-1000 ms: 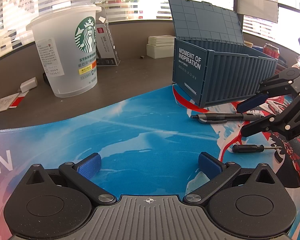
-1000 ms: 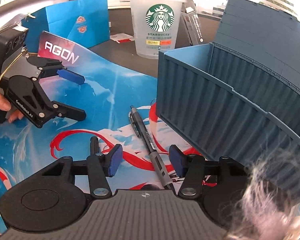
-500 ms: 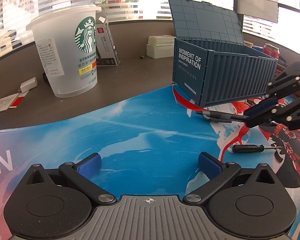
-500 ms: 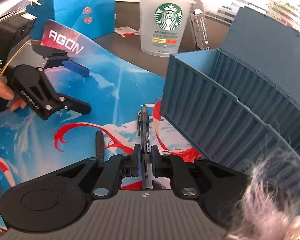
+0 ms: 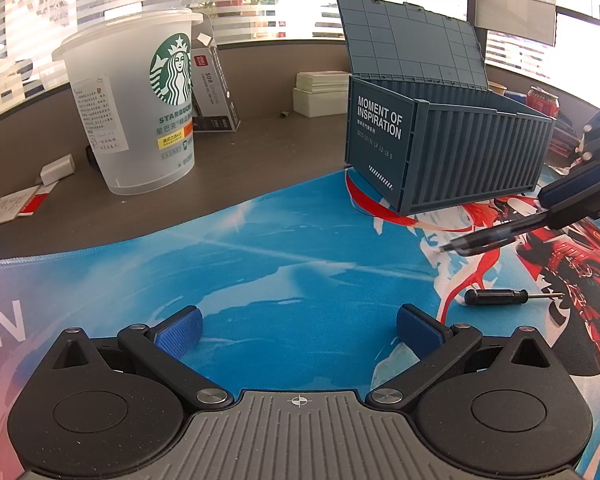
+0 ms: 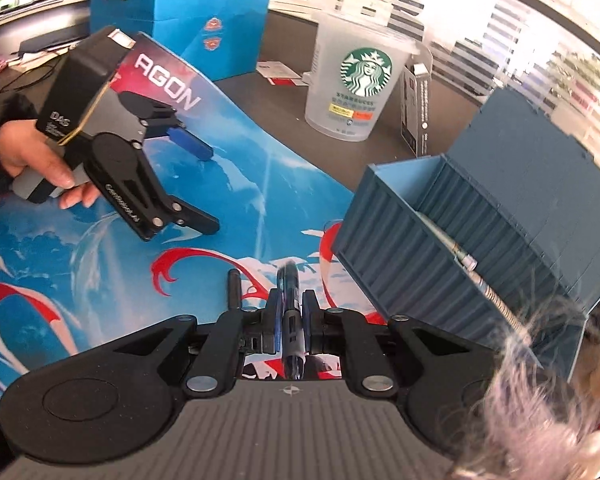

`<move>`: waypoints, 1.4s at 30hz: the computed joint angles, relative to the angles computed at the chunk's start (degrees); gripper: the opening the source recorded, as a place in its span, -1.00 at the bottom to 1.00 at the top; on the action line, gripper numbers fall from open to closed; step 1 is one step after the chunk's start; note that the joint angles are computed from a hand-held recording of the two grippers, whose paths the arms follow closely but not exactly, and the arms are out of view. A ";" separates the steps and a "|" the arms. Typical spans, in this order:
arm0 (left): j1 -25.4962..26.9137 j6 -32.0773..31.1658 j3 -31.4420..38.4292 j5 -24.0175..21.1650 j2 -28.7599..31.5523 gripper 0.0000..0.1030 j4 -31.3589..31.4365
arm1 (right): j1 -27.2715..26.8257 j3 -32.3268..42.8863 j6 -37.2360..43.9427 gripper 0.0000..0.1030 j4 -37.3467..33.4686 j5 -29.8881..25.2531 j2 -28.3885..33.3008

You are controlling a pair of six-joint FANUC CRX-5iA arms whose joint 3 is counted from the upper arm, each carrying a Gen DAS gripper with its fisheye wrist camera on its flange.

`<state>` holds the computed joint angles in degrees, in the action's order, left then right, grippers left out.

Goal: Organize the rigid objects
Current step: 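Close the right gripper on the black pen and lift it, then carry the black pen into the teal crate and open the right gripper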

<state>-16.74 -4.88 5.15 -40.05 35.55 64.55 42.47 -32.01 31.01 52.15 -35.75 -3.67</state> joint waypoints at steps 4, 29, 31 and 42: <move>0.00 -0.01 -0.01 0.01 0.00 1.00 0.01 | 1.26 1.20 2.57 -0.82 -2.19 -2.39 0.02; -0.02 -0.04 -0.11 0.13 -0.03 1.00 0.08 | -1.98 2.47 0.40 -0.83 7.83 -3.90 -3.53; -0.03 -0.05 -0.13 0.14 -0.04 1.00 0.09 | -2.54 3.28 1.49 -0.83 7.76 -4.80 -3.52; -0.03 -0.07 -0.17 0.19 -0.05 1.00 0.12 | -7.44 6.95 7.86 -0.83 2.08 -2.95 -1.08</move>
<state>-16.77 -4.95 4.98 -39.86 35.49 64.67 35.03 -25.06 38.87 54.23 -38.70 -4.75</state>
